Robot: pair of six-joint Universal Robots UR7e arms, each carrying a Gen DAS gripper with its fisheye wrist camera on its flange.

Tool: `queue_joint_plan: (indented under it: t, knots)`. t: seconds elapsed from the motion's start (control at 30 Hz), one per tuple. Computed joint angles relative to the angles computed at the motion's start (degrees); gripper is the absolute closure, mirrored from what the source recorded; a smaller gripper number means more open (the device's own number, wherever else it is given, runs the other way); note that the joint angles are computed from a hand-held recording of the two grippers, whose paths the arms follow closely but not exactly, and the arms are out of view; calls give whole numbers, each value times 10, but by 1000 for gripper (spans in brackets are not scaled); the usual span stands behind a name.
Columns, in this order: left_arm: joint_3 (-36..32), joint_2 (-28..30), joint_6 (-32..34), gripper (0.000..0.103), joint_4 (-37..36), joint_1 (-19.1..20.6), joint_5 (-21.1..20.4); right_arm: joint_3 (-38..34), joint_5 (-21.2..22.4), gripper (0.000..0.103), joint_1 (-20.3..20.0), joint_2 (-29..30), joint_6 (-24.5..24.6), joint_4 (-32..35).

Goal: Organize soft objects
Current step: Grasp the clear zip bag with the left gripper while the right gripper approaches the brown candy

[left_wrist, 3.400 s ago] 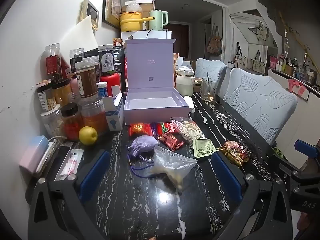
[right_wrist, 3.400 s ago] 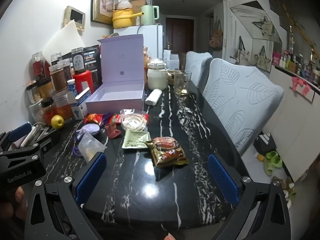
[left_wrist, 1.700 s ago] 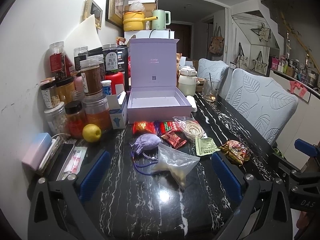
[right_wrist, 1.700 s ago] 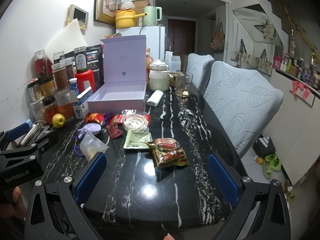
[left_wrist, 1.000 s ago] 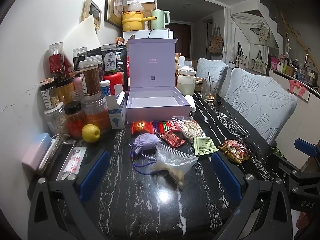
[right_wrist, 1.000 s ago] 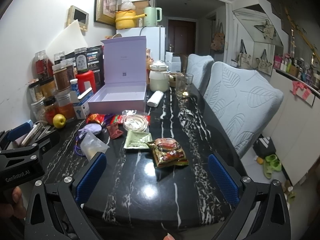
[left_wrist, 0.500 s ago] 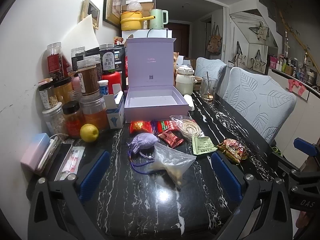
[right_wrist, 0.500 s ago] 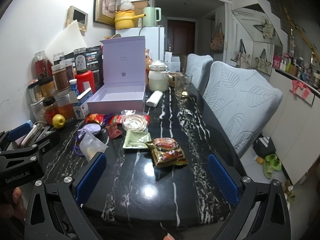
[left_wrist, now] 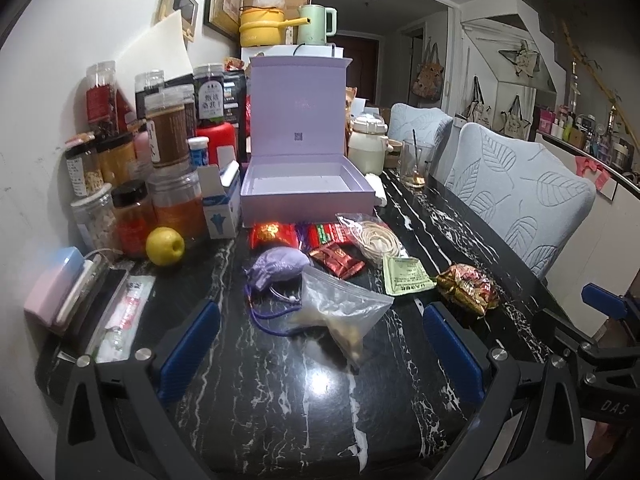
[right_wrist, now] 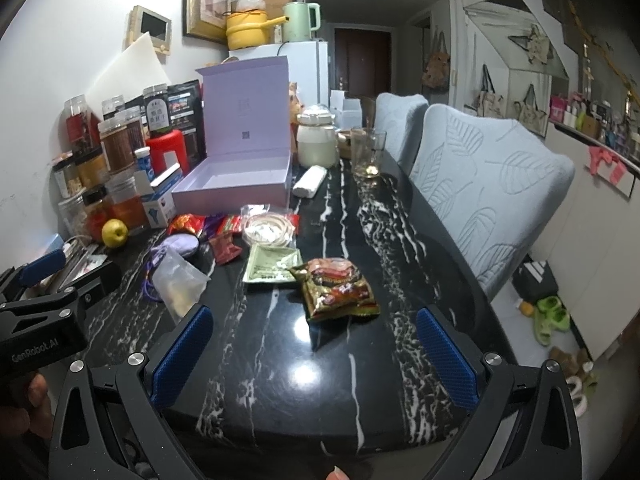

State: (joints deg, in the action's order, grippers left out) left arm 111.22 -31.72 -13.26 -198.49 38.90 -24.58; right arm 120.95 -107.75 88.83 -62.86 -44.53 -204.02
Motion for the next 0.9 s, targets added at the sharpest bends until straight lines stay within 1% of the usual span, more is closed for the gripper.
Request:
queue_joint_plan:
  t: [0.13, 0.23, 0.33, 0.4, 0.47, 0.53, 0.6, 0.67, 0.8, 0.87, 0.9]
  knots:
    - [-5, 9, 0, 0, 1, 13, -17, -1, 4, 0, -11, 4, 4, 6]
    - [-17, 23, 18, 0, -12, 23, -30, -3, 4, 0, -18, 8, 6, 5]
    - [-35, 40, 73, 0, -42, 36, -55, -3, 5, 0, -25, 8, 10, 7]
    - [-46, 48, 100, 0, -48, 45, -64, -4, 5, 0, -31, 6, 14, 11]
    - [-59, 55, 127, 0, -56, 54, -69, -4, 4, 0, -36, 6, 17, 13]
    - [-71, 63, 152, 0, -61, 59, -65, -4, 4, 0, -40, 5, 19, 13]
    - [-83, 72, 192, 0, -81, 63, -63, -7, 3, 0, -42, 7, 22, 16]
    - [-95, 80, 230, 0, -97, 71, -72, -8, 2, 0, -44, 9, 23, 18]
    - [-112, 82, 245, 0, -70, 90, -85, -12, 2, 0, -45, 12, 25, 27]
    - [-110, 73, 224, 0, -37, 96, -97, -13, 3, 0, -46, 13, 25, 32]
    - [-108, 67, 215, 0, -23, 99, -110, -13, 4, 0, -46, 14, 25, 33]
